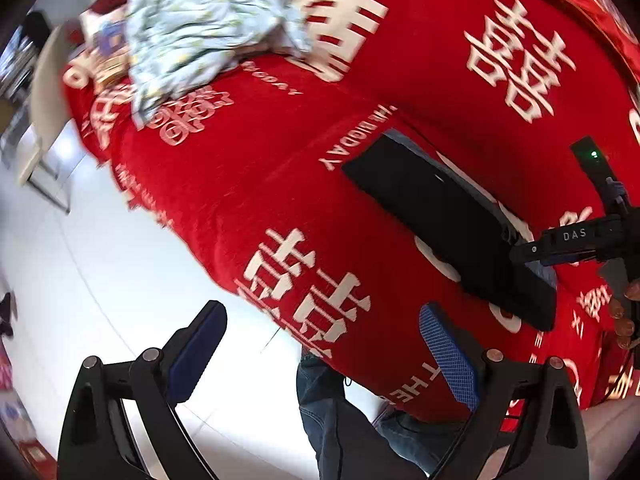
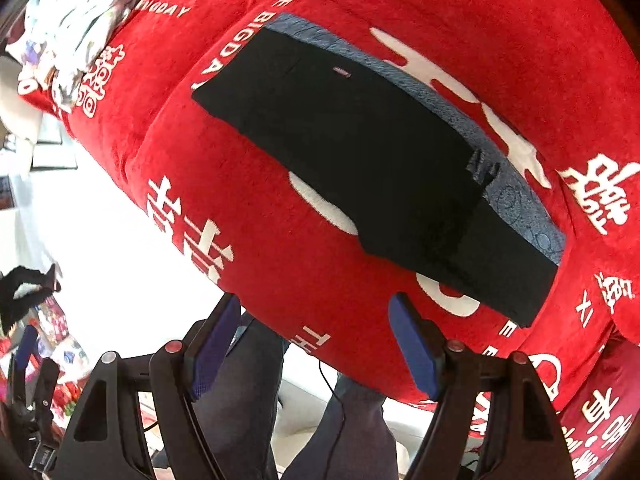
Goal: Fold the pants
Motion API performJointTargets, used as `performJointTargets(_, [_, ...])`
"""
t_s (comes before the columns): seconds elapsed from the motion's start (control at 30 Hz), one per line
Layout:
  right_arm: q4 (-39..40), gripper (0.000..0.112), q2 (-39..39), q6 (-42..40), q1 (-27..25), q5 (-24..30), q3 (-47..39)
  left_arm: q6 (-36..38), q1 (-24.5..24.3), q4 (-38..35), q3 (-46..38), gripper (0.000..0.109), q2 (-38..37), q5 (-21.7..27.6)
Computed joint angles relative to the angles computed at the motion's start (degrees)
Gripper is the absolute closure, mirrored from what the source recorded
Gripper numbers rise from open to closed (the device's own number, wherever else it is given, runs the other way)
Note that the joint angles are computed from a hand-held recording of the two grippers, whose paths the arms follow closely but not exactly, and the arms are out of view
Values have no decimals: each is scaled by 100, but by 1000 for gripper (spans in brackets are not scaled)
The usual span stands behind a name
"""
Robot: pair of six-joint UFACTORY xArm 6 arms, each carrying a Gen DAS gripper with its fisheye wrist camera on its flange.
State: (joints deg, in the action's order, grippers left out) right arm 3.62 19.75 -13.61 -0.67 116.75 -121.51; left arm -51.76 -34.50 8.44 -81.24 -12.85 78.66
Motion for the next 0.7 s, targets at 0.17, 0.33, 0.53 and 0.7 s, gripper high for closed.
performJointTargets(0.17, [-57,33,-298,266,-372,-323,537,956,269,-401,-536,11,673,-130])
performJointTargets(0.33, [-15,33,-651,927,-880,-580,1051,1941,525,-1026,-1051,11,1413,-414])
performJointTargets(0.53, [-97,33,-1225,1442,-1293,-979,1695,2805,743,-1772,-1805,11,2393,-231])
performJointTargets(0.7, [-187,33,-1698,1644,-1551,-1128,2420,3058,845,-2179,-2366,11,3174,-68])
